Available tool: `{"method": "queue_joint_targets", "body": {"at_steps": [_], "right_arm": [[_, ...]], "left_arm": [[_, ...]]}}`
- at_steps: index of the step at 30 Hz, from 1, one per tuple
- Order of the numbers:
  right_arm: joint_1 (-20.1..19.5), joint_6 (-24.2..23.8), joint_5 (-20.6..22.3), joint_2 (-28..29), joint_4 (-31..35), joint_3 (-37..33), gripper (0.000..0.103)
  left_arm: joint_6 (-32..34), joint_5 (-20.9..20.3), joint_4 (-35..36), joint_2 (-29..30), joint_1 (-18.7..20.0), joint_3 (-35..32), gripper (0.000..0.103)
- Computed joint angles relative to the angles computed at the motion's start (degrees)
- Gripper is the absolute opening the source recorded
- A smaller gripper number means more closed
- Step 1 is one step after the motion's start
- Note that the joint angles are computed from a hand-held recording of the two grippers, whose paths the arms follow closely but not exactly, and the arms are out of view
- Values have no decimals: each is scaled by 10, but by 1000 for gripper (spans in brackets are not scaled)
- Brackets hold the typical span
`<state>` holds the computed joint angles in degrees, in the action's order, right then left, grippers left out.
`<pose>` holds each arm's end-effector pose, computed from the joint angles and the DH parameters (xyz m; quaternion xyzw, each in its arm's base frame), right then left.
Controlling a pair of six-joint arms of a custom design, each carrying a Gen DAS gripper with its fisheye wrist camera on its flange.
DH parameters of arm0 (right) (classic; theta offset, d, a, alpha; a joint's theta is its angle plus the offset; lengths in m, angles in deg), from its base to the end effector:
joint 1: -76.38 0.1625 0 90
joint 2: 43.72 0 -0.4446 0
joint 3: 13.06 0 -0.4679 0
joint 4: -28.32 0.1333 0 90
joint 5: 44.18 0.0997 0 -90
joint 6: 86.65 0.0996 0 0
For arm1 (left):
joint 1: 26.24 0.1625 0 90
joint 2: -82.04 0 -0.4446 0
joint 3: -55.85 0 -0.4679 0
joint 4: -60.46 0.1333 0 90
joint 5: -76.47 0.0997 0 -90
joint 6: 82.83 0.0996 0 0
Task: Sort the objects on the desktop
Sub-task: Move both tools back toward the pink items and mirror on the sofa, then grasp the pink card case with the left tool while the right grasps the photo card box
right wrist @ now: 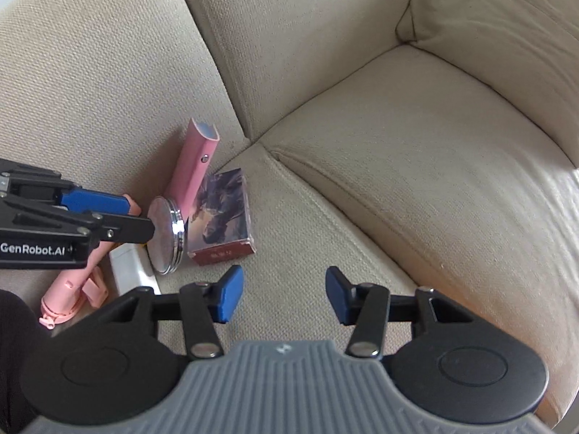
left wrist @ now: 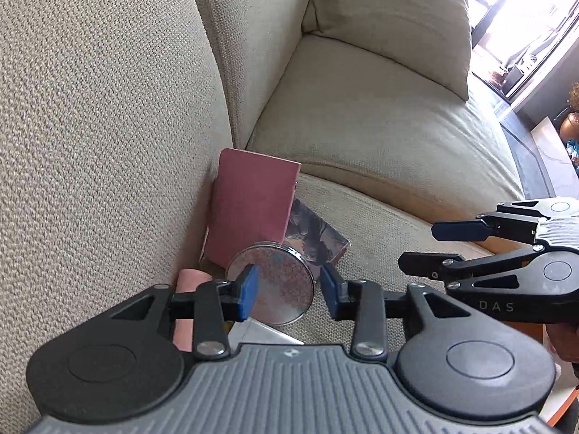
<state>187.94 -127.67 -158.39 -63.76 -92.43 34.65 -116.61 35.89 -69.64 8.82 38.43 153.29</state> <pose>0.4301 -0.8370 0.0122 0.5028 -0.8382 -0.0095 0.2111 -0.0972 -0.6938 0.3612 -0.1239 0.8930 -0.3134 0.2982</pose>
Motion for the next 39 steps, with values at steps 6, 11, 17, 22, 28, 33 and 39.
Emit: {"method": "queue_joint_targets", "body": {"at_steps": [6, 11, 17, 22, 28, 33, 39], "right_arm": [[2, -3, -20, 27, 9, -34, 53], [1, 3, -25, 41, 26, -53, 53], [0, 7, -15, 48, 35, -60, 53], [0, 17, -8, 58, 48, -72, 53], [-3, 45, 23, 77, 90, -113, 54], [-6, 81, 38, 142, 154, -204, 56], [-5, 106, 61, 178, 196, -250, 64]], "left_arm": [[41, 59, -3, 38, 3, -31, 56], [46, 77, -10, 68, 16, -57, 59], [55, 88, -7, 99, 30, -85, 59], [50, 114, 13, 119, 34, -103, 56], [64, 90, -32, 88, 34, -77, 34], [56, 68, -78, 46, 28, -27, 23], [42, 50, -110, 25, 17, 12, 21]]}}
